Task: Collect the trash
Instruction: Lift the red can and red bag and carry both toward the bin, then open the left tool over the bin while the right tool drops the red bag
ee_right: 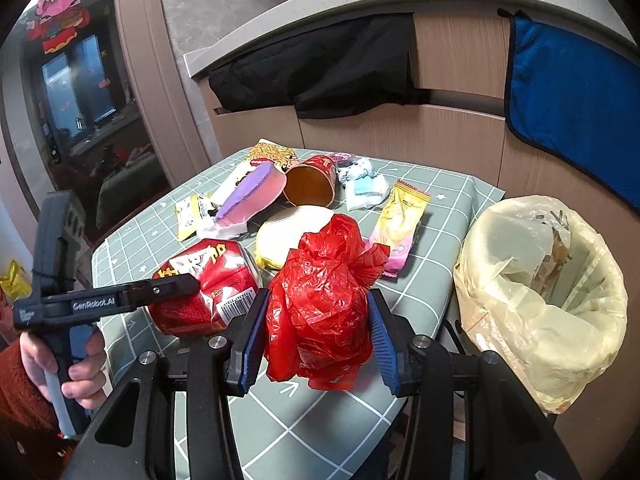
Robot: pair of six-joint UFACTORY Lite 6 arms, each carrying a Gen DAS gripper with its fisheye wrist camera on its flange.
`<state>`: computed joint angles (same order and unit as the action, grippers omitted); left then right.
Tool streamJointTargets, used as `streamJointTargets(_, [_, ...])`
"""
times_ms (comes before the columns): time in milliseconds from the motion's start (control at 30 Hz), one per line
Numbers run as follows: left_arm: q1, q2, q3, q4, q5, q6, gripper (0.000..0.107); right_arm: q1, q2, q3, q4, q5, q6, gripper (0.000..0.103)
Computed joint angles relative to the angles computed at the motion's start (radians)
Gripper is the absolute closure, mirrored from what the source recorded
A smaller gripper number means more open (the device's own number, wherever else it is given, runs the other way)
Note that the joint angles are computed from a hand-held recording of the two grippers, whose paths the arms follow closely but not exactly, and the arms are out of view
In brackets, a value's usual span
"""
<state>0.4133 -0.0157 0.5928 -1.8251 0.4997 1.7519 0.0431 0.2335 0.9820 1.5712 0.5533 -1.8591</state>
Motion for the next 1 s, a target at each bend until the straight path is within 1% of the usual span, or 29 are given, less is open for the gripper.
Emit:
streamJointTargets(133, [-0.045, -0.11, -0.06, -0.231, -0.066, 0.228, 0.052, 0.0, 0.006, 0.014, 0.007, 0.003, -0.01, 0.059])
streamJointTargets(200, [-0.068, -0.138, -0.071, -0.354, -0.095, 0.343, 0.052, 0.0, 0.014, 0.032, 0.008, 0.001, -0.006, 0.059])
streamJointTargets(333, [-0.105, -0.151, -0.045, -0.497, -0.124, 0.463, 0.052, -0.007, 0.028, 0.072, 0.005, 0.009, 0.0, 0.059])
streamJointTargets(400, [-0.148, -0.156, -0.025, -0.642, -0.148, 0.589, 0.052, -0.011, 0.034, 0.104, 0.009, 0.011, 0.0, 0.059])
streamJointTargets(433, [-0.176, -0.154, 0.0, -0.74, -0.161, 0.674, 0.052, -0.015, 0.037, 0.117, 0.007, 0.015, 0.003, 0.059])
streamJointTargets(567, [-0.291, -0.148, 0.089, -1.035, -0.187, 0.925, 0.052, -0.054, 0.035, 0.198, -0.001, 0.036, 0.032, 0.059])
streamJointTargets(600, [-0.333, -0.132, 0.128, -1.132, -0.192, 1.013, 0.052, -0.065, 0.036, 0.218, -0.009, 0.039, 0.043, 0.059])
streamJointTargets(633, [-0.364, -0.116, 0.16, -1.186, -0.196, 1.061, 0.052, -0.08, 0.036, 0.241, -0.016, 0.04, 0.054, 0.059])
streamJointTargets(767, [-0.49, 0.019, 0.344, -1.284, -0.234, 1.14, 0.052, -0.156, 0.043, 0.314, -0.034, 0.051, 0.079, 0.059])
streamJointTargets(867, [-0.571, 0.172, 0.52, -1.292, -0.282, 1.142, 0.052, -0.238, 0.063, 0.366, -0.051, 0.065, 0.09, 0.059])
streamJointTargets(1000, [-0.652, 0.387, 0.752, -1.279, -0.343, 1.12, 0.052, -0.342, 0.152, 0.471, -0.082, 0.065, 0.128, 0.059])
